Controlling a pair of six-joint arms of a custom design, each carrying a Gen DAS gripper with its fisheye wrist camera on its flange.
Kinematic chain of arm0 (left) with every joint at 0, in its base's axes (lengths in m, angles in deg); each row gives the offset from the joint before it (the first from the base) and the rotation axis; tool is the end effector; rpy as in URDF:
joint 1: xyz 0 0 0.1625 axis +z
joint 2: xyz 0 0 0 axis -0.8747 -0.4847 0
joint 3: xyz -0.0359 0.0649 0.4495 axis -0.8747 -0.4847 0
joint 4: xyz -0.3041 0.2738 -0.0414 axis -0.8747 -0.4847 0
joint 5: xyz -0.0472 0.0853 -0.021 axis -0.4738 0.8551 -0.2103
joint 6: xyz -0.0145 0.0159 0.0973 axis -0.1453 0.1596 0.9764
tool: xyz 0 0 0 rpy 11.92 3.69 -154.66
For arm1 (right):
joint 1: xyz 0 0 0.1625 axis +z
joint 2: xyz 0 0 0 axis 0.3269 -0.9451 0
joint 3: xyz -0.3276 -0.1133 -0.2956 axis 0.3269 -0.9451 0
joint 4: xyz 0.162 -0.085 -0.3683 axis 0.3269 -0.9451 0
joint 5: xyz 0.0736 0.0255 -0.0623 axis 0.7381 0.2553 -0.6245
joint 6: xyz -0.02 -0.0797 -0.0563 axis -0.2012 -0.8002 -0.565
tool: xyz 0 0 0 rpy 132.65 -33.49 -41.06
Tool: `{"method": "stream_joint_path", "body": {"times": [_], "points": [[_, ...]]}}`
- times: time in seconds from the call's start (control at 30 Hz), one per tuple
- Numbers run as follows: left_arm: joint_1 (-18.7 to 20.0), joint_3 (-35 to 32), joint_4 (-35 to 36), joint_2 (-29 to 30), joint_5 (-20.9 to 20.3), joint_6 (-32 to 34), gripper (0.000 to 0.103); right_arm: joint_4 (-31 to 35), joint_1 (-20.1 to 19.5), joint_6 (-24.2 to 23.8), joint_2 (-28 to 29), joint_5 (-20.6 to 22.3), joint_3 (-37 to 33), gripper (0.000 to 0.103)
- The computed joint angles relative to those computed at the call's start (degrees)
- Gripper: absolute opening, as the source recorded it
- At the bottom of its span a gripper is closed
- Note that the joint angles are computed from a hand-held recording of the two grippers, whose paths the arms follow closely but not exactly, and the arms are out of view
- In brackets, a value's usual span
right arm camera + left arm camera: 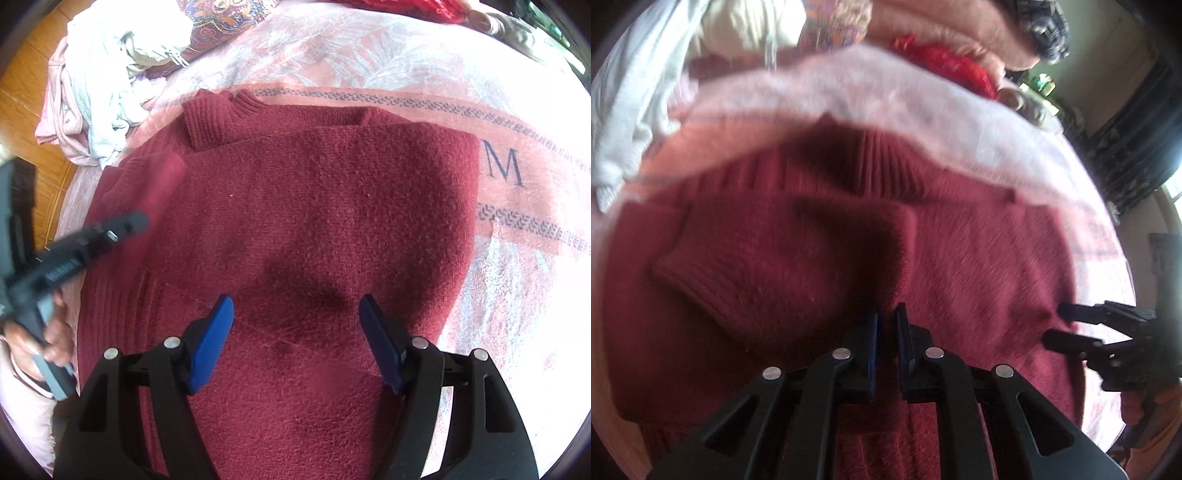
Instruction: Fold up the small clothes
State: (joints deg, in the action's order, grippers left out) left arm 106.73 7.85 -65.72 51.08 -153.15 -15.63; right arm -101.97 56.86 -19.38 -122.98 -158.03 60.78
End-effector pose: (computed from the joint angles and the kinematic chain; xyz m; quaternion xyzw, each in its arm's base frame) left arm -0.3304 -0.5876 -0.0655 0.2152 0.9531 -0.0718 0.2002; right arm -0.0169 -0.4643 0.2850 -0.0023 -0.9634 0.1354 0.2312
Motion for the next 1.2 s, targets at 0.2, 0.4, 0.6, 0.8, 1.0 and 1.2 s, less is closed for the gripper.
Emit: {"method": "stream_joint_path", "body": {"times": [0.2,0.4,0.6,0.8,1.0,1.2], "points": [[-1.0,5.7,-5.4,-6.0,-0.3,2.5,0.067,-0.3,1.9,0.8,1.3,-0.2,-0.1,0.07],[0.8,9.9,-5.3,-11.0,10.0,1.0,0.071,2.5,7.3,5.4,6.5,1.0,-3.4,0.07],[4.9,13.7,-7.1,-12.3,10.1,-2.8,0.064,2.5,10.6,10.5,13.3,4.1,-7.0,0.067],[4.5,14.8,-7.7,-12.4,13.2,-0.4,0.057,1.3,11.9,11.5,17.4,3.0,-9.1,0.009],[3.4,16.0,-6.8,-13.1,17.2,0.3,0.057,-1.2,11.3,9.6,13.1,-1.6,-6.2,0.008],[2.8,15.5,-6.3,-10.8,20.9,0.7,0.059,1.1,9.8,9.6,13.5,-4.1,-6.1,0.025]]}}
